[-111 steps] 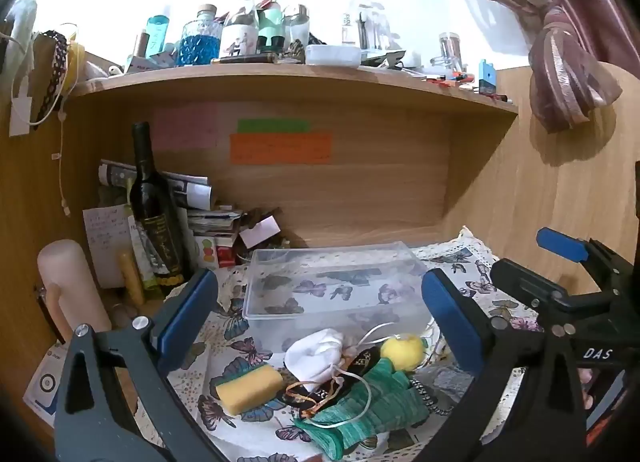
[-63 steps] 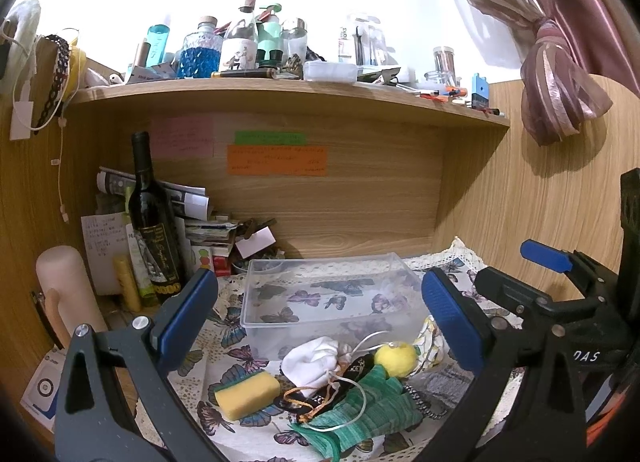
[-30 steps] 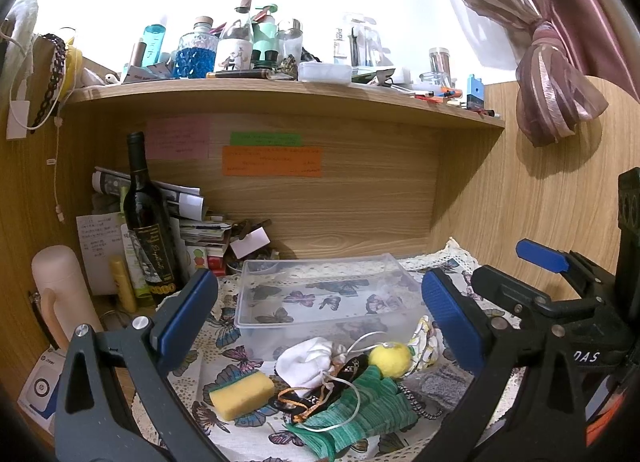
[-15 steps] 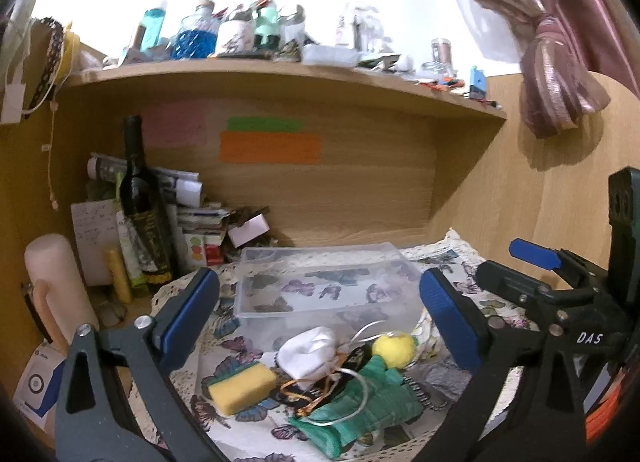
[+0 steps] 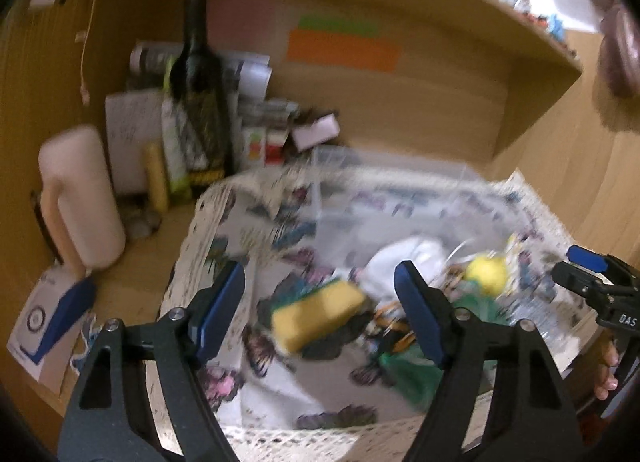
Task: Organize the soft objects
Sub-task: 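Grasp the grey sock in plastic bag with the right tool while the left tool grasps the yellow sponge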
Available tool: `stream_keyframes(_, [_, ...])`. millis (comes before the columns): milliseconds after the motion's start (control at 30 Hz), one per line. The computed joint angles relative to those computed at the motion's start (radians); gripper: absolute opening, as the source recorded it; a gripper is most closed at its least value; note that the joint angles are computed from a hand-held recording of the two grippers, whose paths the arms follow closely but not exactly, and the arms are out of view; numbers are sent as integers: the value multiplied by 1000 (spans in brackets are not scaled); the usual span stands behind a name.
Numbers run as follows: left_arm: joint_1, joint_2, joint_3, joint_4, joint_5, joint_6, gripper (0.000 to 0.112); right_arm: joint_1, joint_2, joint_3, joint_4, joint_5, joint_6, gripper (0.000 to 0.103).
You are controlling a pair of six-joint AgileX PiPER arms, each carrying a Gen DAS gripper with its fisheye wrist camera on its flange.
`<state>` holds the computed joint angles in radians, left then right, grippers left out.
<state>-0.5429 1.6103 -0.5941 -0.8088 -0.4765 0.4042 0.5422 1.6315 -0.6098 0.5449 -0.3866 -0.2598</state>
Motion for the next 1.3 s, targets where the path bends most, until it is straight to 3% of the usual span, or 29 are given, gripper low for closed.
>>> stream_keyframes(167, [60, 64, -15, 127, 79, -126, 76, -5, 62, -14, -61, 38, 62, 84])
stream_keyframes(267, [64, 103, -44, 101, 108, -92, 76, -16, 102, -30, -114, 56, 111, 82])
stream_keyframes(400, [77, 146, -100, 64, 167, -43, 78, -45, 135, -55, -245, 109, 224, 64])
stream_keyframes(433, [80, 156, -115, 52, 178, -30, 78, -49, 142, -55, -280, 108, 255, 56])
stream_keyframes(633, [102, 212, -189, 59, 231, -35, 79, -79, 101, -9, -396, 85, 366, 35])
stream_keyframes(700, [109, 228, -199, 132, 241, -109, 67, -84, 79, 6, -336, 74, 311, 33])
stream_keyframes(900, [121, 198, -141, 320, 190, -309, 61, -105, 3, 34, -222, 61, 195, 31])
stream_keyframes(1300, [85, -5, -74, 59, 114, -25, 61, -136, -72, -56, -219, 46, 111, 31])
